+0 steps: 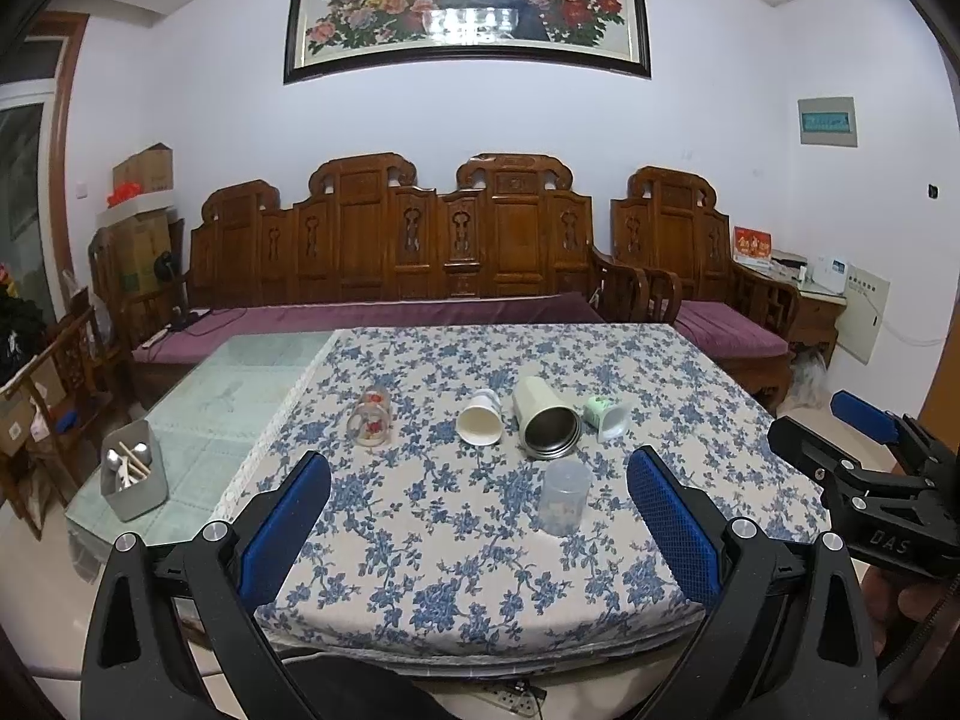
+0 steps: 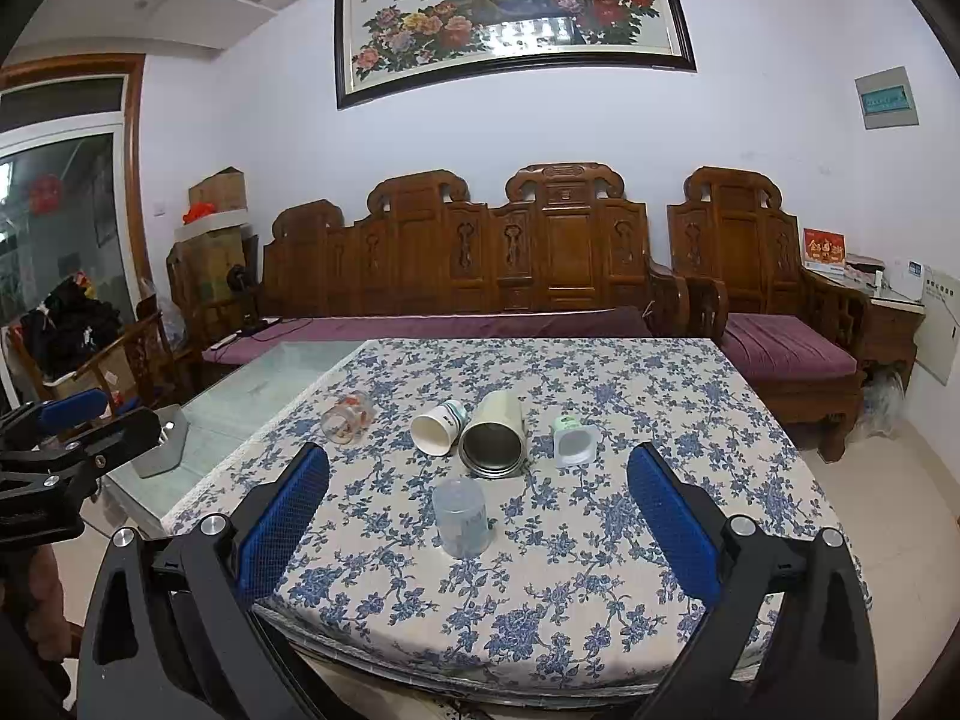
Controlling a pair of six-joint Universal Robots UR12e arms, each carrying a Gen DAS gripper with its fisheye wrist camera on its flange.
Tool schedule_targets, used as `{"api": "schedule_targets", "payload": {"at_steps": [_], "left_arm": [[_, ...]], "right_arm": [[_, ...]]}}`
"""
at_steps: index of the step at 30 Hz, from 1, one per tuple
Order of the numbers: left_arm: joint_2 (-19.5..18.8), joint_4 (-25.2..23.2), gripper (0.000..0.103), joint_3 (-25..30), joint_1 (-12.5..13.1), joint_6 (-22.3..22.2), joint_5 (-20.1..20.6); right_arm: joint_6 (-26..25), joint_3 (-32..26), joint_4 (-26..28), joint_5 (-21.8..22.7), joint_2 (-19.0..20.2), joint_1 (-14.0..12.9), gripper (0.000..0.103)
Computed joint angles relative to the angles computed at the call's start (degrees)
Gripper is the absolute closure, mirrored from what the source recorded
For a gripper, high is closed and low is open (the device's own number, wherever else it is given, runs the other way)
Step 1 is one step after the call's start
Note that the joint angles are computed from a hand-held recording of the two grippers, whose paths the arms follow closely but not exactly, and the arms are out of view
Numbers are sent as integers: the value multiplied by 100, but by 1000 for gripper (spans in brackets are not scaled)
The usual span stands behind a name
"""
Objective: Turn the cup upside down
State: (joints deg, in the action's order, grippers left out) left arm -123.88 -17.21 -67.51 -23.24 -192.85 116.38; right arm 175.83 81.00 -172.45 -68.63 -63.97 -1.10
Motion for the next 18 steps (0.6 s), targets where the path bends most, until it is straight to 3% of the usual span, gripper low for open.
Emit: {"api": "schedule_targets", "payload": {"at_steps": [18], "left_arm": [[-6,23,7,28,-2,10,12]], "right_arm": [[47,9,-4,-30,-6,14,3]]}}
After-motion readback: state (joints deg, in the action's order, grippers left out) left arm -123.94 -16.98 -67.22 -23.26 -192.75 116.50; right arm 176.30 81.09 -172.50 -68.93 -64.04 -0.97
